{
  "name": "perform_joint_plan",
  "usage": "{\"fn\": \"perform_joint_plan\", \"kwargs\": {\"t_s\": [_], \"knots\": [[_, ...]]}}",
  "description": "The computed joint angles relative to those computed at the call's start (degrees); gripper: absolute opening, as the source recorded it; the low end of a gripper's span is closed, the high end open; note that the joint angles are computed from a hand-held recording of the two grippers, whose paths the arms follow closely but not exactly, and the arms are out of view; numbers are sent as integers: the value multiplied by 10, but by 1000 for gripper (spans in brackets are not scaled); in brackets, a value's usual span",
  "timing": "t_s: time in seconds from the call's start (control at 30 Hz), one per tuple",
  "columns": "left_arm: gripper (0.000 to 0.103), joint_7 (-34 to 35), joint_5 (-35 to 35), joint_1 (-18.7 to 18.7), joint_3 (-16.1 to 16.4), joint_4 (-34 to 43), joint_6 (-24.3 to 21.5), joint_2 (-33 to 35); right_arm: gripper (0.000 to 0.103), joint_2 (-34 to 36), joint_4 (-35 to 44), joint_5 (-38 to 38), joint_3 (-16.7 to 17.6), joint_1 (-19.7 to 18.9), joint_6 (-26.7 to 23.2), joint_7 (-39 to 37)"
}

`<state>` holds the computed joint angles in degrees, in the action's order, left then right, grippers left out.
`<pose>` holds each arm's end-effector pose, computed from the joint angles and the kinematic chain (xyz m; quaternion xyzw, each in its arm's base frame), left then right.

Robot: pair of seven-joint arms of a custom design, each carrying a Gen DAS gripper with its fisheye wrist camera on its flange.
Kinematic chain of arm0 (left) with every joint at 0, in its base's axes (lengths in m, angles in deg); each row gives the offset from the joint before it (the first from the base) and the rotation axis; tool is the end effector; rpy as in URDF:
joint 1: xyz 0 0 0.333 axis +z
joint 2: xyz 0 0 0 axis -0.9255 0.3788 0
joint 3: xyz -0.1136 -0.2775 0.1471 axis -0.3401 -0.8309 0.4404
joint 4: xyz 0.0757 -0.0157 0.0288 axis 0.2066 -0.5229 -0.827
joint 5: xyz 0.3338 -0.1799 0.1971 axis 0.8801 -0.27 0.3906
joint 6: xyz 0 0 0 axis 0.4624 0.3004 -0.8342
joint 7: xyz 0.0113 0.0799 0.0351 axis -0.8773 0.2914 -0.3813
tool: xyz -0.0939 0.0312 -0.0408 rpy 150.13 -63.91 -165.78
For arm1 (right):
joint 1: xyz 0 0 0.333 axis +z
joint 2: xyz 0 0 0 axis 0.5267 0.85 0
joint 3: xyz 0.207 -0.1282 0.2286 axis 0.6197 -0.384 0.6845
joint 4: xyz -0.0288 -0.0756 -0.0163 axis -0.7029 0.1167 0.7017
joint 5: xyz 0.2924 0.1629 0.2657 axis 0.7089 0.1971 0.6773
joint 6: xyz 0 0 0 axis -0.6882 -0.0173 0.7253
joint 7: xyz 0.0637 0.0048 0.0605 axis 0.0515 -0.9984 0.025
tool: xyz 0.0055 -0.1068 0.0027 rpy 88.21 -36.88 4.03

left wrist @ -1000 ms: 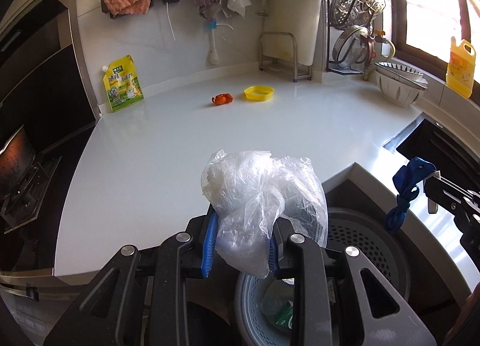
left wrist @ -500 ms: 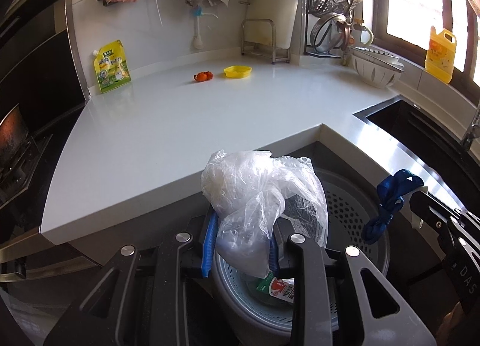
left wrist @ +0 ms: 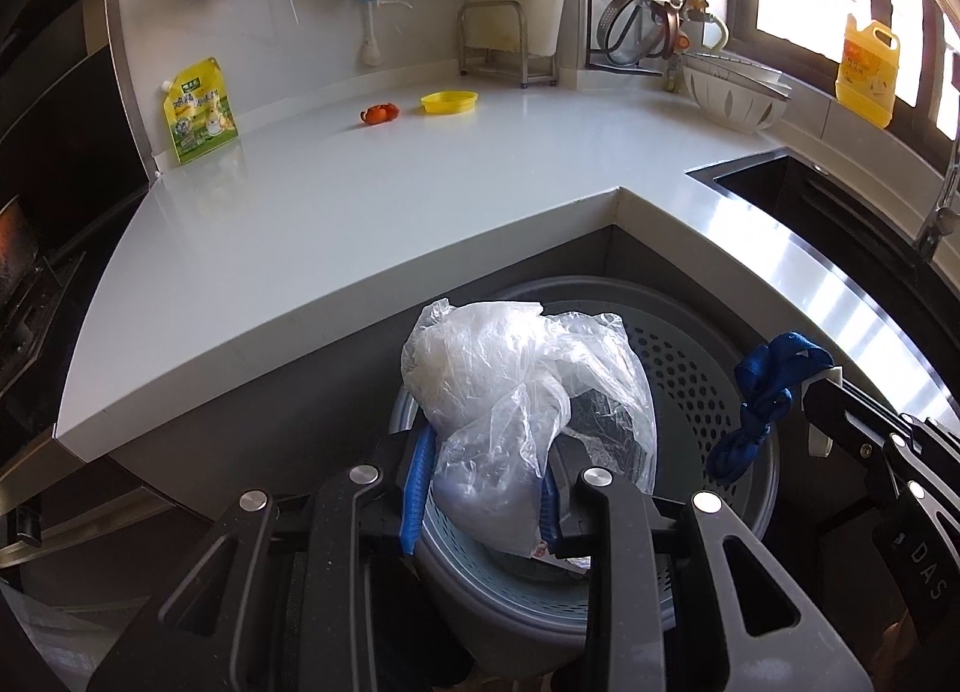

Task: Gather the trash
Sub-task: 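Carry the bag in the left tool and strap in the right tool over the bin, then open both tools to drop the bag and strap into the blue bin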

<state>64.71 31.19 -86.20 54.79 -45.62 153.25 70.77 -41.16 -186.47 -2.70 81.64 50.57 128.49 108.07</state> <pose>0.4675 -0.3167 0.3118 -0.6594 0.6477 -0.2501 0.2883 0.4421 0.2044 0.3040 -0.6804 0.5856 -0.1923 0.3964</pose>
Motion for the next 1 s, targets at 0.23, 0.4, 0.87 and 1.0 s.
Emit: {"fn": "perform_joint_plan", "kwargs": {"t_s": [0.23, 0.4, 0.87, 1.0], "knots": [[30, 10, -6, 1, 4, 8, 12, 15, 6, 17, 15, 14, 2, 5, -19, -23], [31, 25, -24, 0, 9, 13, 19, 28, 6, 29, 27, 2, 6, -5, -38, -16], [38, 35, -35, -2, 21, 13, 34, 36, 6, 45, 38, -24, 19, -23, -52, -1], [47, 29, -31, 1, 22, 10, 39, 33, 7, 45, 37, -21, 18, -21, -48, -2]]}}
